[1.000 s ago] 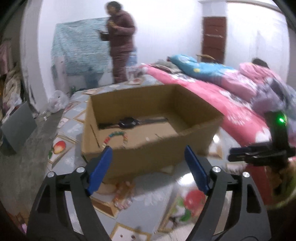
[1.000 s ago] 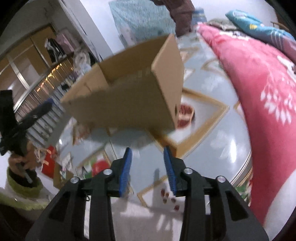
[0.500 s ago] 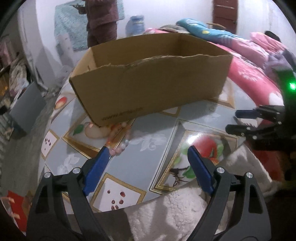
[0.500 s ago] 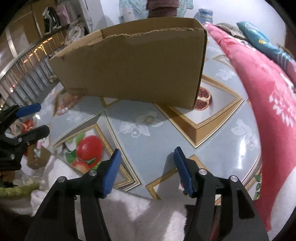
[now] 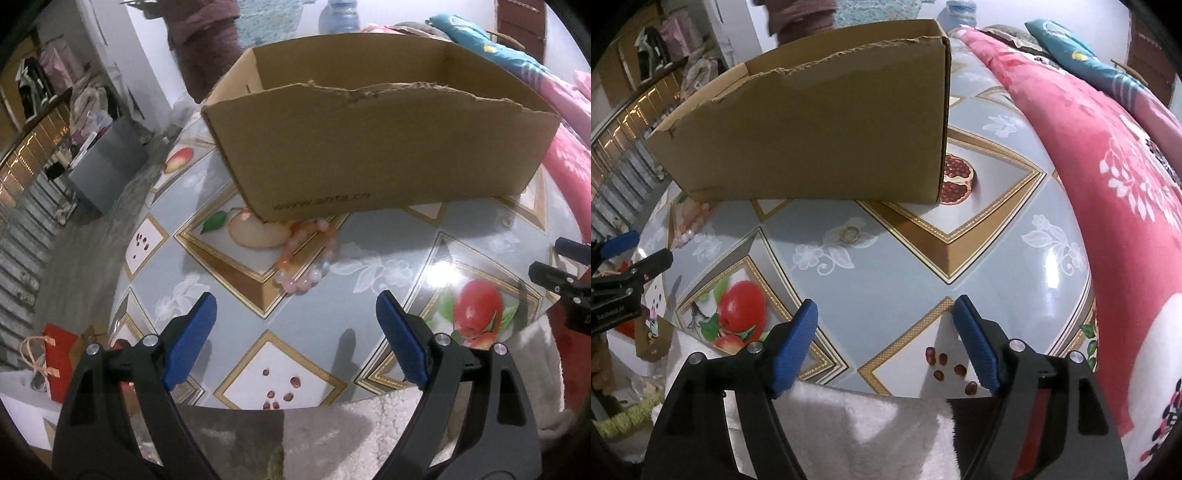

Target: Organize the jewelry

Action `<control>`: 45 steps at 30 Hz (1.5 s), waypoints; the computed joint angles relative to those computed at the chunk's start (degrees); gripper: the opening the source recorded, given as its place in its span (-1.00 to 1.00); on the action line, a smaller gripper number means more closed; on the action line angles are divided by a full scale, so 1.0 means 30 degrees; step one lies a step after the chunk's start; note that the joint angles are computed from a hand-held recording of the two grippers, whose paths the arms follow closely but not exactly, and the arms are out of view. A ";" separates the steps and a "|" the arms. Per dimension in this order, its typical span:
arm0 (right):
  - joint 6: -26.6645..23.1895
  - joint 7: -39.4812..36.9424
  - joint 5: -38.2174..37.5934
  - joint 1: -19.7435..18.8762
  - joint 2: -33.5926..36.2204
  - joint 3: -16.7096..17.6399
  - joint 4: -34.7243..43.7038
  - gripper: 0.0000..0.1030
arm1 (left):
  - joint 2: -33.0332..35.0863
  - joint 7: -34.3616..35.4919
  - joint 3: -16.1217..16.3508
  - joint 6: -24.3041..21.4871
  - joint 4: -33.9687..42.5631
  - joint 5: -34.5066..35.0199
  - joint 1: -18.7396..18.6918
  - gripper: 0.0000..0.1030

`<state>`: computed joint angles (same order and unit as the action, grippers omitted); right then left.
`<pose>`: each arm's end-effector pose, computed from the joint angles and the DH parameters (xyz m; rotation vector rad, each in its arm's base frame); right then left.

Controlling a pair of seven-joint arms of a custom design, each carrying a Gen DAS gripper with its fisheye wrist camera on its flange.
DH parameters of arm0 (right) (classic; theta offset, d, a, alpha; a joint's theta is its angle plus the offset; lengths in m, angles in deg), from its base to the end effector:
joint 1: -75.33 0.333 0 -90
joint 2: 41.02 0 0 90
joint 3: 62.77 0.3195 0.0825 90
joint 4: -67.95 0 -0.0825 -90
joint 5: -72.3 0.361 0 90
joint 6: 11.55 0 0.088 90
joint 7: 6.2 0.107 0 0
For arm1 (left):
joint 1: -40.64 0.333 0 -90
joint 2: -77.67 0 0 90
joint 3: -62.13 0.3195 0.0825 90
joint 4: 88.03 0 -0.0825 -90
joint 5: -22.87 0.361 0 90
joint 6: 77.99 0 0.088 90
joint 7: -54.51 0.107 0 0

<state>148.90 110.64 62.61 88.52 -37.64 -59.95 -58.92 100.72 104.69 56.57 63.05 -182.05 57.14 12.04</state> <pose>0.5357 0.1616 0.4281 -1.8434 1.9296 -0.4056 0.5706 -0.3766 0.4428 -1.5802 2.0894 -0.4668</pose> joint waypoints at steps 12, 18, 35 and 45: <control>0.0170 -0.0895 0.0862 -0.0039 0.0193 0.0136 0.0130 0.59 | 0.0181 -0.0256 -0.0034 -0.0986 0.0605 0.0154 -0.0179 0.64; 0.0387 -0.1668 0.1615 -0.0145 0.0298 0.0161 0.0161 0.60 | 0.0545 -0.0107 -0.0011 -0.1411 0.1118 0.0128 -0.0284 0.64; 0.1257 -0.2553 0.2522 -0.0152 0.0029 0.0222 -0.0473 0.62 | -0.0096 0.2988 -0.0807 0.6749 -0.2030 -0.3044 0.1638 0.64; 0.1610 -0.4149 0.4194 -0.0261 -0.0132 0.0320 -0.0759 0.62 | 0.1048 0.8225 -0.1273 0.7558 -0.1042 -0.7728 0.2070 -0.12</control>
<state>153.73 98.19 75.19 87.74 -38.03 -58.99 -61.20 103.87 129.36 52.75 85.73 -185.17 33.95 18.26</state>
